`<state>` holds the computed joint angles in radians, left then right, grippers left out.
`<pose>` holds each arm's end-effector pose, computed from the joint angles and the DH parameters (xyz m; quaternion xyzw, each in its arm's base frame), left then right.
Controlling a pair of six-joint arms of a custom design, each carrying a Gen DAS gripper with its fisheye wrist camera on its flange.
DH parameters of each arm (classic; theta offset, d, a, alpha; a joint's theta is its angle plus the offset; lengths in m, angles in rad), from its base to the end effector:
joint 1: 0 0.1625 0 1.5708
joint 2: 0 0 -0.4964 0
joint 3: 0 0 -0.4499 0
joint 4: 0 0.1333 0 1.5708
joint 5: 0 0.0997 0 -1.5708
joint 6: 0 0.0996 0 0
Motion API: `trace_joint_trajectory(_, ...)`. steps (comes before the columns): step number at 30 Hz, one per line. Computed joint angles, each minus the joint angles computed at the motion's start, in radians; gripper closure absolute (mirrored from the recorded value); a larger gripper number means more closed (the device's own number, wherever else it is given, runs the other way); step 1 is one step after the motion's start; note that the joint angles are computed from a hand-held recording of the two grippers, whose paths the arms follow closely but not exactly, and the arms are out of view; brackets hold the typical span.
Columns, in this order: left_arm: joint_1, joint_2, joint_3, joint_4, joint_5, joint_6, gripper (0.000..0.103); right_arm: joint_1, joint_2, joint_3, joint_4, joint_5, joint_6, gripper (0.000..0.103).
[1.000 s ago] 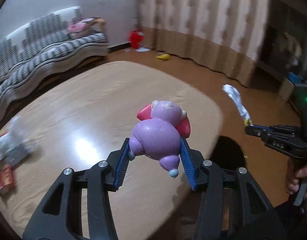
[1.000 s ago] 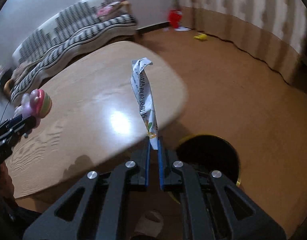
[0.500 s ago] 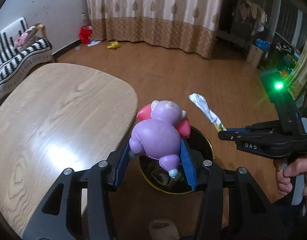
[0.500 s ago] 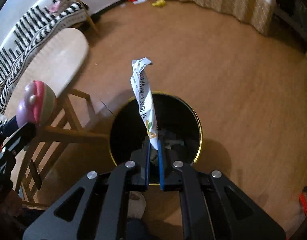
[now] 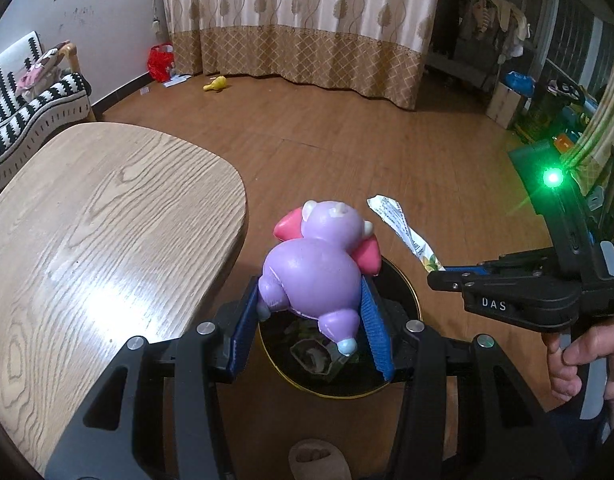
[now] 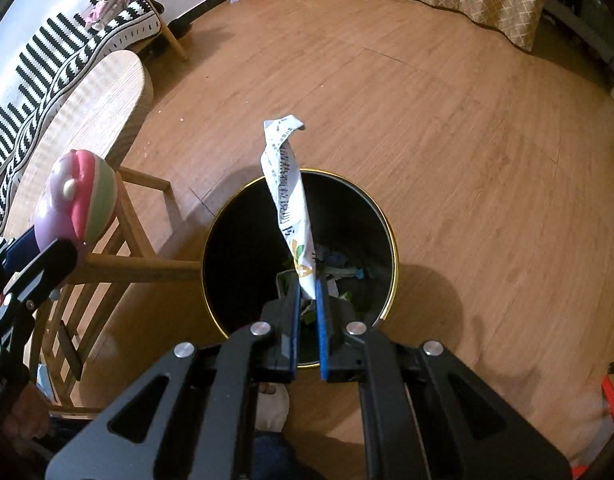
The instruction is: Collect trash
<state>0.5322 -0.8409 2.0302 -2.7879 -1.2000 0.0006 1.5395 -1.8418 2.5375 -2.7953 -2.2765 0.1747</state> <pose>-0.4317 -0.4508 0.0249 0.4858 0.8543 -0.1033 0.1533 0.0581 -0.3388 0.3373 -0.1830 -0.8917 0.2685 0.3151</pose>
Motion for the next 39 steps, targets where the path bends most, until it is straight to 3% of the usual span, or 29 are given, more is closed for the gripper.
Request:
trace_joint_trajectory(9,-0.007,0.004,0.007,-0.002,-0.004,-0.006,0.055,0.0,0.001,0.001,-0.019,0.007,-0.006,0.095)
trace_joint_trajectory(12,-0.005,0.005,0.006,0.0,-0.002,-0.009,0.055,-0.007,-0.003,0.001,-0.022,0.02,0.001,0.089)
trace_joint_trajectory(13,-0.005,0.006,0.005,0.001,-0.002,-0.01,0.055,-0.007,-0.004,0.003,-0.027,0.021,0.002,0.077)
trace_joint_trajectory(14,-0.005,0.007,0.005,0.001,-0.002,-0.011,0.055,-0.005,-0.007,0.004,-0.032,0.021,0.002,0.05)
trace_joint_trajectory(15,-0.004,0.008,0.004,0.002,-0.002,-0.01,0.055,-0.002,-0.007,0.005,-0.041,0.016,0.001,0.038)
trace_joint_trajectory(16,-0.004,0.009,0.003,0.003,-0.003,-0.01,0.055,0.009,-0.004,0.009,-0.069,0.001,-0.008,0.035)
trace_joint_trajectory(39,0.01,0.092,-0.036,0.001,-0.055,0.001,0.054,-0.004,-0.058,0.024,-0.104,-0.06,0.063,0.027)
